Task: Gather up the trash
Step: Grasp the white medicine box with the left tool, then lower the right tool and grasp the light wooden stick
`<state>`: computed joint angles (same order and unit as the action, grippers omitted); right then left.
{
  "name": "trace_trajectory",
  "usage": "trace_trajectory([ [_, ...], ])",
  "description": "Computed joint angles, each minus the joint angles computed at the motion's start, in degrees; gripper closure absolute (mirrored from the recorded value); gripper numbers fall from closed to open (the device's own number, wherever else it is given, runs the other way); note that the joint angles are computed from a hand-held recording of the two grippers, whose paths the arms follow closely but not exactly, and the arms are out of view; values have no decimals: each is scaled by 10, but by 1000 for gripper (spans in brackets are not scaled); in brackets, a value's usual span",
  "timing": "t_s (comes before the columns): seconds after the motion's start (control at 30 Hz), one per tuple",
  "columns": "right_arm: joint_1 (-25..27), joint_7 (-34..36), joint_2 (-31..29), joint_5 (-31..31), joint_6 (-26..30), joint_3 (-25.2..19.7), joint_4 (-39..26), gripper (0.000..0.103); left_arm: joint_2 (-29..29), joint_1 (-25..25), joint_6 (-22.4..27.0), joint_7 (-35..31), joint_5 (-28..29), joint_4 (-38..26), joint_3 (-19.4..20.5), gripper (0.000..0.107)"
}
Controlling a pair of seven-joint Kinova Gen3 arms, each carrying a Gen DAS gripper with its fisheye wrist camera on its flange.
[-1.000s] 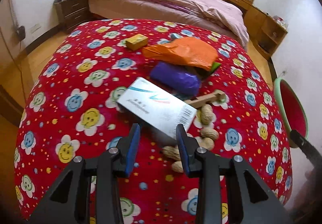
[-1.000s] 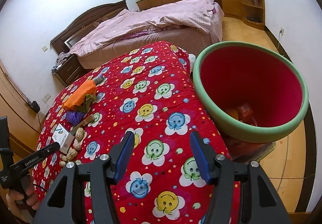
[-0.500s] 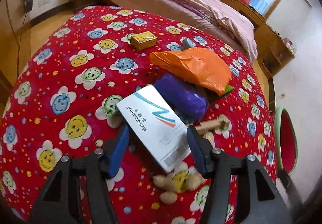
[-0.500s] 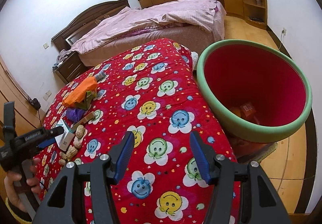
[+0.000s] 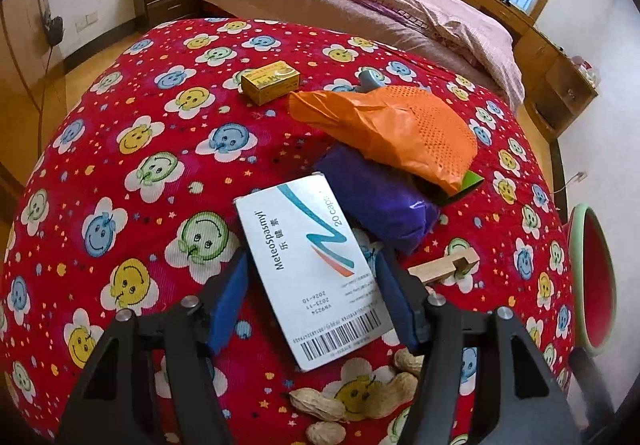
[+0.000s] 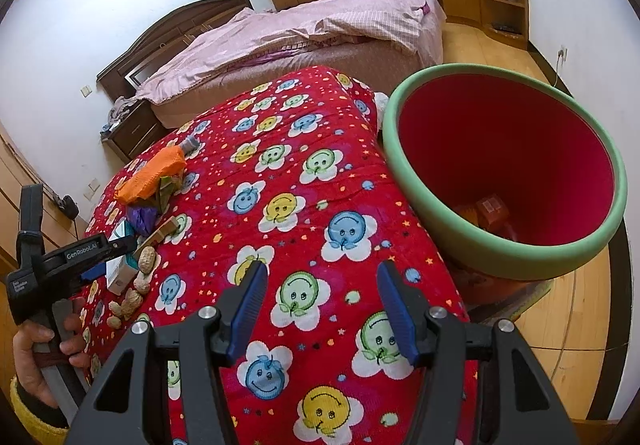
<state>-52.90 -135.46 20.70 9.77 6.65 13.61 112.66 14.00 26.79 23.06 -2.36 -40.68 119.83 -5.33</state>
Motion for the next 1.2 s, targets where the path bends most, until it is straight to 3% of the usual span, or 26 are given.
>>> trace_trajectory([
  [0.2, 7, 4, 4, 6, 11, -13, -15, 43, -19, -3, -20, -12, -18, 26, -3, 45],
  [0.37, 26, 17, 10, 13, 24, -47, -40, 43, -41, 4, -13, 41, -78, 50, -6, 45],
  [0.53, 54, 48, 26, 13, 40, -99, -80, 42, -58, -6, 16, 85, -127, 68, 18, 45],
  [0.73, 93, 105, 62, -9, 70, -170, -143, 34, -71, -38, 37, 124, -160, 91, 49, 45],
  [0.93, 103, 165, 107, -28, 114, -210, -215, 29, -79, -75, 25, 140, -166, 109, 67, 45],
  [1.07, 102, 208, 135, -37, 137, -224, -258, 23, -81, -86, 15, 145, -171, 117, 69, 45],
  [1.2, 78, 227, 154, -35, 150, -208, -289, 18, -82, -91, 9, 151, -174, 119, 71, 45],
])
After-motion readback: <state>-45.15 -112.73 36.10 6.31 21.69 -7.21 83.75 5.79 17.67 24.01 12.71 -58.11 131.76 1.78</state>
